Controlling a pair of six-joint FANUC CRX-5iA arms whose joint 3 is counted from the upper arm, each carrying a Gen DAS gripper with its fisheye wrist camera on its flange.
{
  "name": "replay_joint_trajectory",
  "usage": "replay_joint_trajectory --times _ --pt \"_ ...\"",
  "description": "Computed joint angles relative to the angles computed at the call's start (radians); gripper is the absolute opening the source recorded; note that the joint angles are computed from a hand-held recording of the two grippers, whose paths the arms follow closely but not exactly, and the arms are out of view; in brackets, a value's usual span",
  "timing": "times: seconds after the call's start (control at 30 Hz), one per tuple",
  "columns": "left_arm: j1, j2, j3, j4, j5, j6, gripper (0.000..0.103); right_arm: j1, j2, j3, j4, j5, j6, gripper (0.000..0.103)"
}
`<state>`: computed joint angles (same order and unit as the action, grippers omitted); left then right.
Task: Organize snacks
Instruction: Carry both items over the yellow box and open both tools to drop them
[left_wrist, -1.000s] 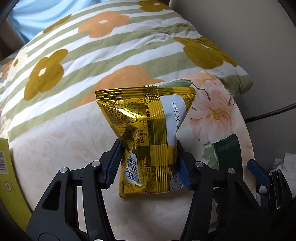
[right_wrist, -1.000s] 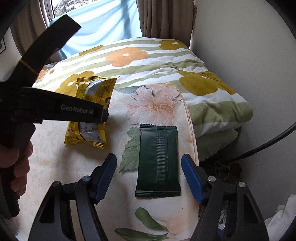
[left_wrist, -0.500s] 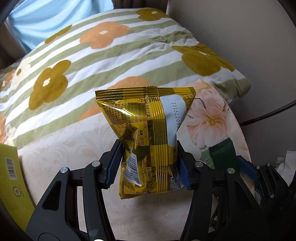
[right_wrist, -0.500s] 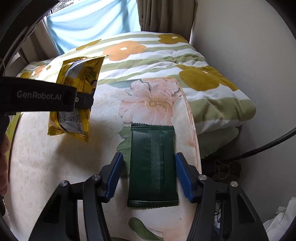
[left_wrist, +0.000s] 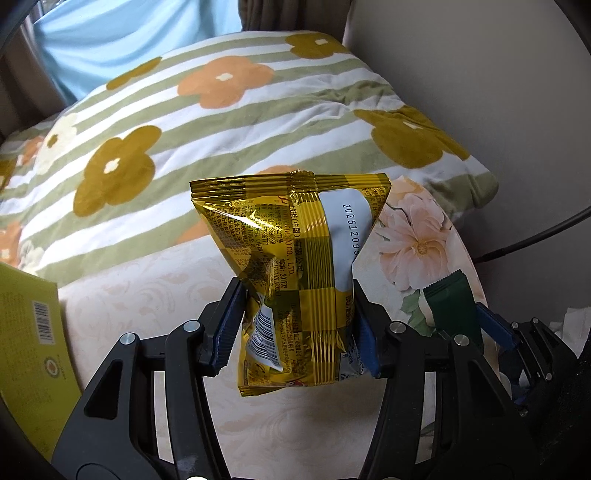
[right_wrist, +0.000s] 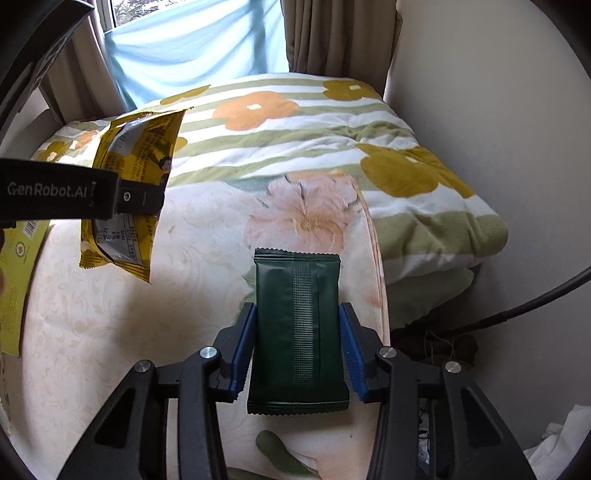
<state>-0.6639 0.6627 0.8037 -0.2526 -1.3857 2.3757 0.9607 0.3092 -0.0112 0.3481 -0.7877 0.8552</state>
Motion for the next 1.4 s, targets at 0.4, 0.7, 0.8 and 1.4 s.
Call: replay_joint_trajectory --times 0.4,0.7,0.8,1.4 --pt "-0.021 -0.265 -0.195 -0.123 -0.005 0.156 0.051 0.045 -0.039 0.092 -0.018 -0.004 0.09 0.04" --pt "-0.033 -0.542 -0.394 -0.278 -0.097 0.282 0.051 0.14 0.032 0.321 -0.082 -0.022 0.215 0.04" --pt "-0.021 -0.628 -0.471 -0.298 -0.129 0.306 0.051 0.174 0.079 0.423 -0.125 -0.043 0.265 0.04" --pt "0.288 -1.139 -0.981 -0.168 -0.114 0.198 0.051 0.35 0.48 1.109 -0.224 -0.308 0.351 0.04"
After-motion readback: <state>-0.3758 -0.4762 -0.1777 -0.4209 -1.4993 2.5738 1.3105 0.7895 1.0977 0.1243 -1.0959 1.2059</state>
